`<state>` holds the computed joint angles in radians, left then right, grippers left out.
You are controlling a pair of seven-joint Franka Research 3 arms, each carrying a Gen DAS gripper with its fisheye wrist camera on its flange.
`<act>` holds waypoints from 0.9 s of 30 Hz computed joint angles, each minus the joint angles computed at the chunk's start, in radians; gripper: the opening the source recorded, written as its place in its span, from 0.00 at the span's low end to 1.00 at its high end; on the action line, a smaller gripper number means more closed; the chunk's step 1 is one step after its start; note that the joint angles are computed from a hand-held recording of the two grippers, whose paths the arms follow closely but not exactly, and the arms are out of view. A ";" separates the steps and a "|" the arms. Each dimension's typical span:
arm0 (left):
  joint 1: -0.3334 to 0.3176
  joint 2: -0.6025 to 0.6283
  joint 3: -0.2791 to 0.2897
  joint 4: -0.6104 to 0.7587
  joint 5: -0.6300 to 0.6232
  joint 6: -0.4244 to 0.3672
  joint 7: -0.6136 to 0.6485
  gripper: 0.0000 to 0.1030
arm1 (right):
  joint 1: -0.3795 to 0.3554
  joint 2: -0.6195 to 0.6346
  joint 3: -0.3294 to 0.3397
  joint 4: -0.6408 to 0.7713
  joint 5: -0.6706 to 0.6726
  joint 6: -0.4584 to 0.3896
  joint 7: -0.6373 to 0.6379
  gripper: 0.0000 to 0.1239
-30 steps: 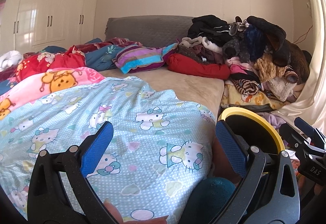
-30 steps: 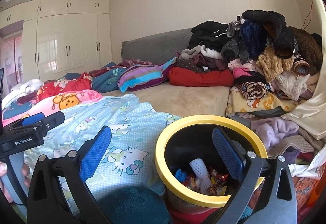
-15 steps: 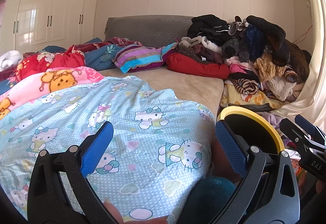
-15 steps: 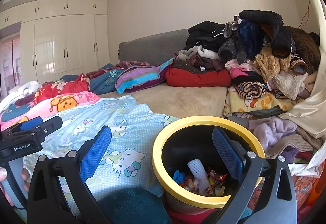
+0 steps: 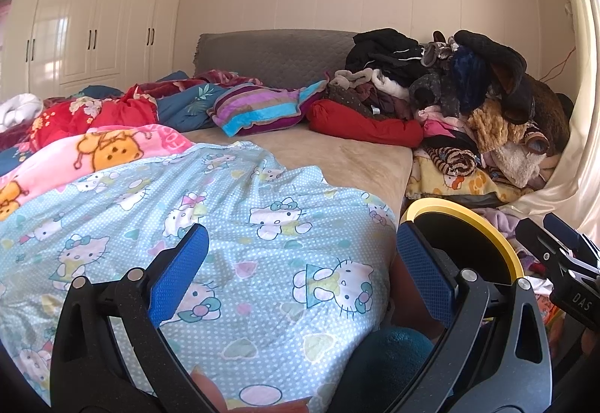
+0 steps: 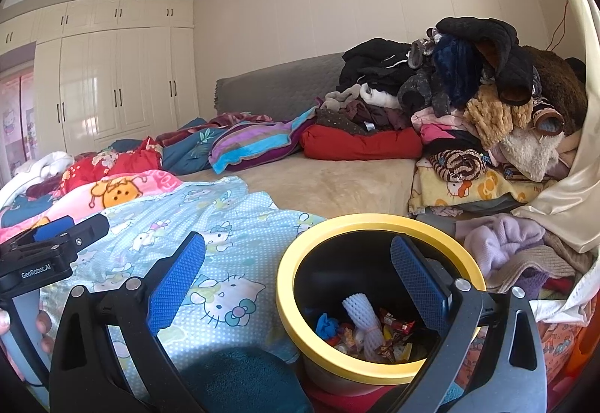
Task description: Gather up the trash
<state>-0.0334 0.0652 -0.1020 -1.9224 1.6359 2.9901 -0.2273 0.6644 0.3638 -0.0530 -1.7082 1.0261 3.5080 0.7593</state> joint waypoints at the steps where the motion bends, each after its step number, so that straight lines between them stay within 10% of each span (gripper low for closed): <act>1: 0.000 0.000 0.000 0.000 0.001 0.000 -0.001 0.89 | 0.004 0.001 -0.005 0.002 0.005 -0.001 -0.004 0.78; 27: -0.001 -0.003 0.000 -0.005 -0.016 -0.004 0.013 0.89 | 0.008 0.001 -0.008 0.002 0.011 -0.002 -0.008 0.78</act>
<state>-0.0340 0.0619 -0.1024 -1.9272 1.6197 2.9865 -0.2147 0.6720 0.3652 -0.0614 -1.7061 1.0374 3.5062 0.7514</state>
